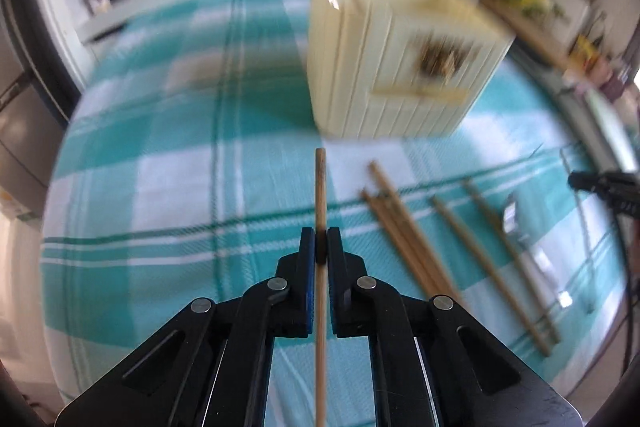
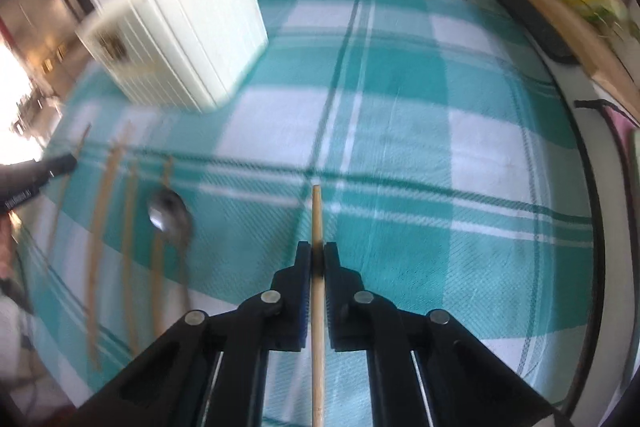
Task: Organize utensils
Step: 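Lift both chopsticks and carry them over the cream holder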
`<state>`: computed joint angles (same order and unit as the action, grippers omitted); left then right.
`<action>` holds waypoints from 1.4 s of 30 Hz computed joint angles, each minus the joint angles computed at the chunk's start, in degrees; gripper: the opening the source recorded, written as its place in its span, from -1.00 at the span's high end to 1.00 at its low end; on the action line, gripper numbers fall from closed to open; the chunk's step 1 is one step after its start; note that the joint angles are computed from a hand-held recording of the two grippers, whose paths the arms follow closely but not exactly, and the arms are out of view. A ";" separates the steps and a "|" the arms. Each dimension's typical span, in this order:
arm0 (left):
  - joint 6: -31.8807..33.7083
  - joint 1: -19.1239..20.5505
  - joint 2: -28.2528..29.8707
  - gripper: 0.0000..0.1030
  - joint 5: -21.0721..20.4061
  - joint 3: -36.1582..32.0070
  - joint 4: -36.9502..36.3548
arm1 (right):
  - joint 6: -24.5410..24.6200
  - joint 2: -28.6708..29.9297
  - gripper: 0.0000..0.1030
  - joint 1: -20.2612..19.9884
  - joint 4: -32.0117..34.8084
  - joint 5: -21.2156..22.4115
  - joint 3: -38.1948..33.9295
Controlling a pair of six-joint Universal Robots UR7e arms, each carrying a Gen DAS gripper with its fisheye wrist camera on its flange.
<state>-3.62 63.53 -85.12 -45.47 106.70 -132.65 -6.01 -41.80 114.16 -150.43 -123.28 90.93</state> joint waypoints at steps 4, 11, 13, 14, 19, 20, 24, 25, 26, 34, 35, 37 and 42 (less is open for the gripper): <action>1.47 -3.96 -6.07 0.92 -0.98 2.01 -3.51 | -2.97 -4.21 0.87 2.66 -6.75 2.17 3.99; 3.05 -9.30 -12.28 0.92 -2.88 3.71 -7.98 | -7.30 -8.63 0.87 7.30 -13.59 3.21 6.62; 3.10 -9.98 -12.53 0.92 -2.92 3.43 -8.87 | -8.12 -8.75 0.87 8.21 -15.32 3.08 6.36; 3.37 -10.08 -12.40 0.92 -3.00 3.21 -9.39 | -8.62 -8.52 0.87 8.64 -16.39 2.82 6.11; 4.09 -11.35 -11.61 0.93 -2.67 0.86 -9.44 | -10.42 -6.49 0.87 10.34 -20.01 2.44 2.49; 4.28 -11.62 -11.26 0.93 -2.63 0.01 -9.20 | -10.56 -6.15 0.87 10.55 -20.05 2.50 1.57; 5.95 -13.08 -10.37 0.93 -1.56 -2.44 -9.13 | -11.90 -3.74 0.87 11.37 -19.70 2.16 -3.65; 6.72 -13.42 -9.79 0.93 -1.16 -3.37 -9.53 | -12.20 -3.13 0.87 11.65 -19.33 2.09 -5.08; 7.41 -13.77 -9.25 0.93 -0.74 -4.21 -10.06 | -12.60 -2.43 0.87 11.79 -18.91 2.12 -6.61; 18.80 -13.61 1.79 0.93 4.31 -13.80 -22.06 | -18.69 6.03 0.87 12.89 -25.53 3.47 -19.62; 19.02 -12.76 3.61 0.93 4.42 -15.38 -22.12 | -19.44 7.30 0.87 12.86 -27.40 3.86 -20.95; 17.14 -10.91 5.95 0.93 3.43 -17.85 -19.75 | -20.32 9.96 0.87 12.53 -29.80 4.82 -23.74; 11.17 -6.20 10.80 0.93 0.45 -23.05 -10.57 | -18.07 15.60 0.87 10.95 -21.81 5.73 -31.18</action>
<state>7.55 57.33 -74.32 -45.01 83.65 -143.22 -24.07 -26.20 125.11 -172.25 -117.55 59.75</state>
